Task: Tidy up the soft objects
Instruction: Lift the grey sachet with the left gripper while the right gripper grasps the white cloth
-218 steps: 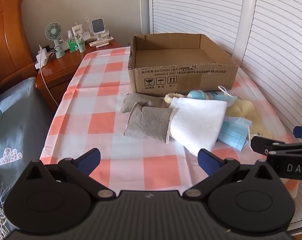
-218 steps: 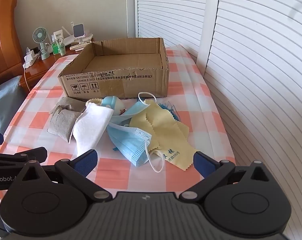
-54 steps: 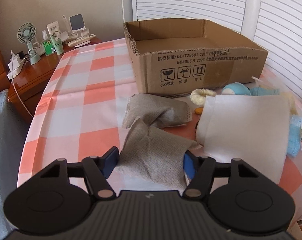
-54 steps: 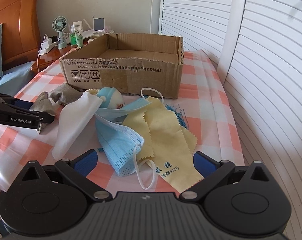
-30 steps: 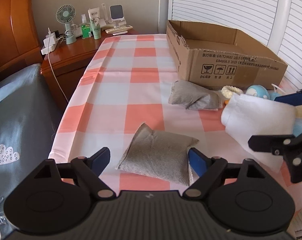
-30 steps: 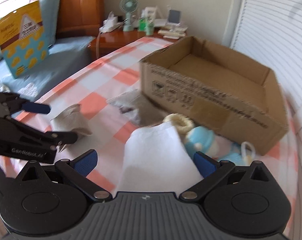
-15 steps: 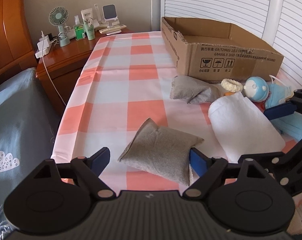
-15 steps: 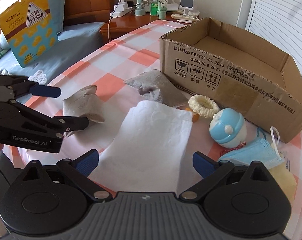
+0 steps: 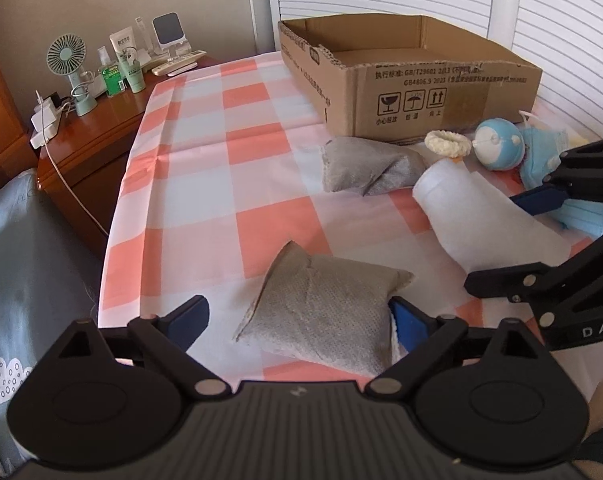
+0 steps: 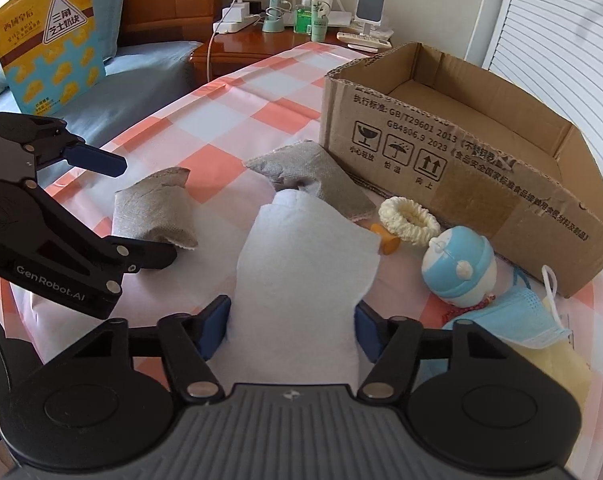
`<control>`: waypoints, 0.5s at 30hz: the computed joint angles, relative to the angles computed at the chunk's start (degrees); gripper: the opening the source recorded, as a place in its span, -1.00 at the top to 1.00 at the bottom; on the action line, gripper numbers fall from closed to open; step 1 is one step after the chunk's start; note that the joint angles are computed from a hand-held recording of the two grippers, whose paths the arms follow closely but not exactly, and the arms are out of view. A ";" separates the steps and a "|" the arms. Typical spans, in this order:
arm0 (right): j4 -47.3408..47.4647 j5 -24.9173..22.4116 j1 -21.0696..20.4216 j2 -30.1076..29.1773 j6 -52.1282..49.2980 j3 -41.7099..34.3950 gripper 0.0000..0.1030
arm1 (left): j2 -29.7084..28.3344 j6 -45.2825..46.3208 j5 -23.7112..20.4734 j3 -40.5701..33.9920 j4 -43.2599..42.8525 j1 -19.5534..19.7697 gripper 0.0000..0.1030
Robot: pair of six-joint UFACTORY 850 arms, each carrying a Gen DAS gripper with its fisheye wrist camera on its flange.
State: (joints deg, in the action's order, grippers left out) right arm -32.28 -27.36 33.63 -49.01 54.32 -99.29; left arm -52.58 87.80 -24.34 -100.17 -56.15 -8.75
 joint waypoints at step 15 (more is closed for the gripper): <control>-10.80 0.74 0.65 0.63 8.10 1.60 -0.44 | -1.73 -2.18 -5.51 -2.97 -0.84 0.57 -0.20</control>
State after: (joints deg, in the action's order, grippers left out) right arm -43.08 -26.62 34.29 -48.39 62.42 -97.69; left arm -54.31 85.62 -29.85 -103.14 -56.98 -8.17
